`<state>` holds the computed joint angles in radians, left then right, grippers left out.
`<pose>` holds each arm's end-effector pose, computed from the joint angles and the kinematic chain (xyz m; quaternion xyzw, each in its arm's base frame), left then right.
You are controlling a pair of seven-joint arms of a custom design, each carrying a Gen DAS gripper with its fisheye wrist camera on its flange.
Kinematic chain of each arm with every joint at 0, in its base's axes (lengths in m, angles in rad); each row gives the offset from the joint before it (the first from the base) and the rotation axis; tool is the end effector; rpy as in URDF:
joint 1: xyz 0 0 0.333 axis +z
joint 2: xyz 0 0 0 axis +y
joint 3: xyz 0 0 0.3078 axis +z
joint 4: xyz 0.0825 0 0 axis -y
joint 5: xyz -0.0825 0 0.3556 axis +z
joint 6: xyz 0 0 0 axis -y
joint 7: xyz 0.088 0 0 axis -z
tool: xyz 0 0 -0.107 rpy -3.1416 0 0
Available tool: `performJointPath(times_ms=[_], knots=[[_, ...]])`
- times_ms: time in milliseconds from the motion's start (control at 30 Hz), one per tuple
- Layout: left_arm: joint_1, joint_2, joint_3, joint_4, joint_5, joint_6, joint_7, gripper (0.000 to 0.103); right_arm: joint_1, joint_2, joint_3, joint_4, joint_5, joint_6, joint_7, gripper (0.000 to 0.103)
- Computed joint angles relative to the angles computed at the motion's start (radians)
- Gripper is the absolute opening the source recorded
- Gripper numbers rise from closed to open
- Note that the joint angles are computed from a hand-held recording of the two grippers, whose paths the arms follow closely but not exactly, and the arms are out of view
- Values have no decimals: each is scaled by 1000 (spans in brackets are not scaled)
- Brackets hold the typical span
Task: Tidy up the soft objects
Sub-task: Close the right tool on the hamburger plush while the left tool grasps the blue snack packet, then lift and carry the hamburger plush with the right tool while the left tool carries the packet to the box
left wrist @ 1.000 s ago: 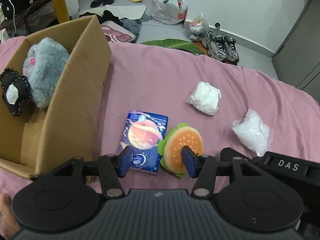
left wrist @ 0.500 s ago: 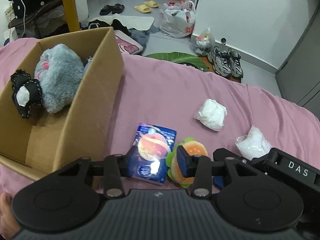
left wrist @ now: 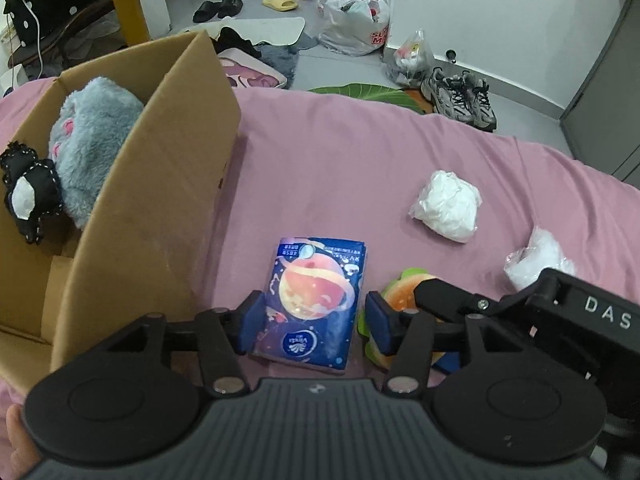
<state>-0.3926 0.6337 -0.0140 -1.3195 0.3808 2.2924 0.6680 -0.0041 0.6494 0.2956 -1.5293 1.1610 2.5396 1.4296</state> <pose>0.6735 -0.2782 0.4059 -0.7824 0.5793 -0.1440 0.1776 0.6903 0.1534 0.3310 -0.4237 0.7693 0.2577 0.4028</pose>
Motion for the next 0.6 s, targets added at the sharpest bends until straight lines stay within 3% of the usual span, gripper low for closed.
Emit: performJointPath(times_ms=[33, 133, 400, 500, 600], knots=[[1, 0, 1, -4, -1, 3, -2, 54, 7, 2, -8, 1, -16, 0, 18, 27], [8, 8, -3, -2, -11, 0, 2, 54, 9, 0, -11, -4, -36, 6, 30, 19], [17, 8, -1, -18, -49, 33, -10, 53, 15, -36, -12, -41, -77, 82, 15, 16], [9, -11, 10, -45, -36, 58, -41, 43, 17, -44, -15, -48, -105, 84, 28, 17], [-3, -27, 21, -59, -4, 64, -74, 23, 17, -54, -14, -60, -121, 89, 38, 17]])
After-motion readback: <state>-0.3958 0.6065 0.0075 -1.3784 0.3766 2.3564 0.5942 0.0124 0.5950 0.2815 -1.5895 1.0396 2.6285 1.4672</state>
